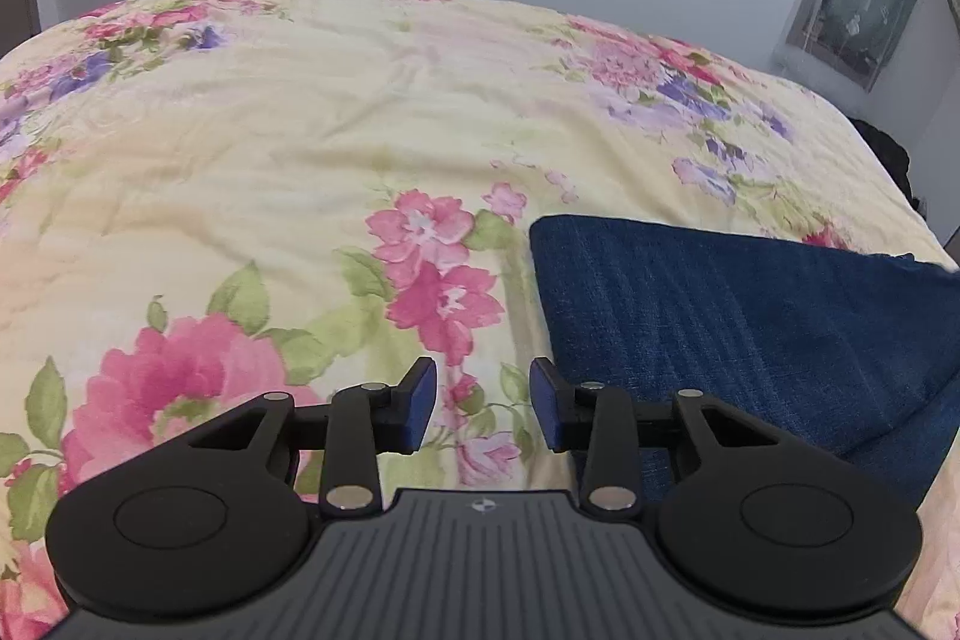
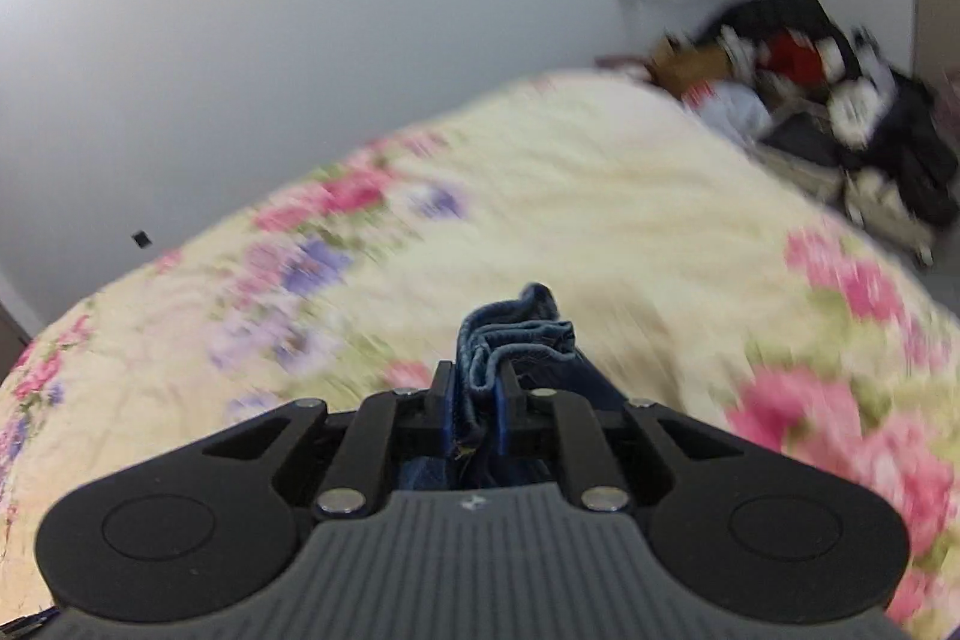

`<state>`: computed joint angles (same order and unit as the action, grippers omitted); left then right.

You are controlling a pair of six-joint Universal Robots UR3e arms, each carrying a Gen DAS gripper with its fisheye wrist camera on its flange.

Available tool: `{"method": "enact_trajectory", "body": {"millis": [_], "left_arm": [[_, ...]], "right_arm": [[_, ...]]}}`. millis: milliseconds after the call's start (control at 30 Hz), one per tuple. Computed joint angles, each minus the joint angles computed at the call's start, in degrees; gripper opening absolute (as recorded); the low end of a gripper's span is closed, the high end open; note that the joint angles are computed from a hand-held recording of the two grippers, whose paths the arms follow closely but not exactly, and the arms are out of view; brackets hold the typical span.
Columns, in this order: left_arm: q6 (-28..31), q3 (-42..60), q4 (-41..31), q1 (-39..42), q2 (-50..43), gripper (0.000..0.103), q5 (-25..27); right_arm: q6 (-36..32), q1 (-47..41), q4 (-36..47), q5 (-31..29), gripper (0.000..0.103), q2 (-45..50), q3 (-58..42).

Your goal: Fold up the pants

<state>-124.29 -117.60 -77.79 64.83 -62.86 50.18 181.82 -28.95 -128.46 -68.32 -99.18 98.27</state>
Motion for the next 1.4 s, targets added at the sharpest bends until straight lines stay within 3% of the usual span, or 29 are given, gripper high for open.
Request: {"method": "enact_trajectory", "body": {"millis": [100,233,367,533,633,733,800,867,933,1067,1267,1333,1400], "left_arm": [[-5.5,-1.9,7.6,-6.2,-2.4,0.04,1.1],[-11.1,-4.8,17.9,-14.4,-5.4,0.038,2.8],[-18.6,-8.0,29.7,-22.1,-8.9,0.035,8.9],[-20.6,-8.7,32.4,-24.0,-10.3,0.032,11.6],[-22.2,-7.8,31.6,-24.3,-11.3,0.03,12.3],[-23.5,-7.3,30.9,-23.9,-11.7,0.028,12.3],[-23.7,-7.9,31.4,-23.9,-11.2,0.027,12.6],[-23.8,-8.6,32.1,-23.9,-10.8,0.026,12.6],[-24.2,-8.8,32.6,-24.6,-10.8,0.026,13.3],[-24.2,-7.8,32.4,-25.8,-11.1,0.026,14.7],[-21.6,-9.0,31.3,-24.3,-9.6,0.02,13.9],[-21.1,-9.3,31.1,-24.0,-9.2,0.019,13.7],[-21.3,-8.9,29.6,-23.9,-8.4,0.019,14.2]], "right_arm": [[-1.2,-5.9,-10.0,-0.6,0.008,0.6,14.9],[-5.0,-11.0,-13.4,5.1,0.008,2.6,21.8],[-7.3,-10.7,-9.1,5.2,0.008,2.8,18.9],[-6.1,-6.7,2.5,1.5,0.008,3.8,6.2],[-4.9,-6.7,4.0,10.6,0.008,3.2,-1.3],[-4.7,-9.5,-5.8,22.9,0.006,-1.0,1.3],[-6.6,-8.4,-7.3,18.6,0.006,-1.6,2.0],[-7.2,-6.6,-1.0,9.1,0.006,1.2,1.0],[-7.9,-7.5,0.7,3.7,0.006,2.5,5.3],[-9.0,-10.8,-6.5,3.4,0.006,2.3,16.8],[-8.7,-9.0,-10.2,2.0,0.006,1.6,16.6],[-8.3,-7.4,-10.7,-0.9,0.006,4.0,15.9],[-8.8,-5.5,-16.3,-4.7,0.004,5.6,18.4]]}}
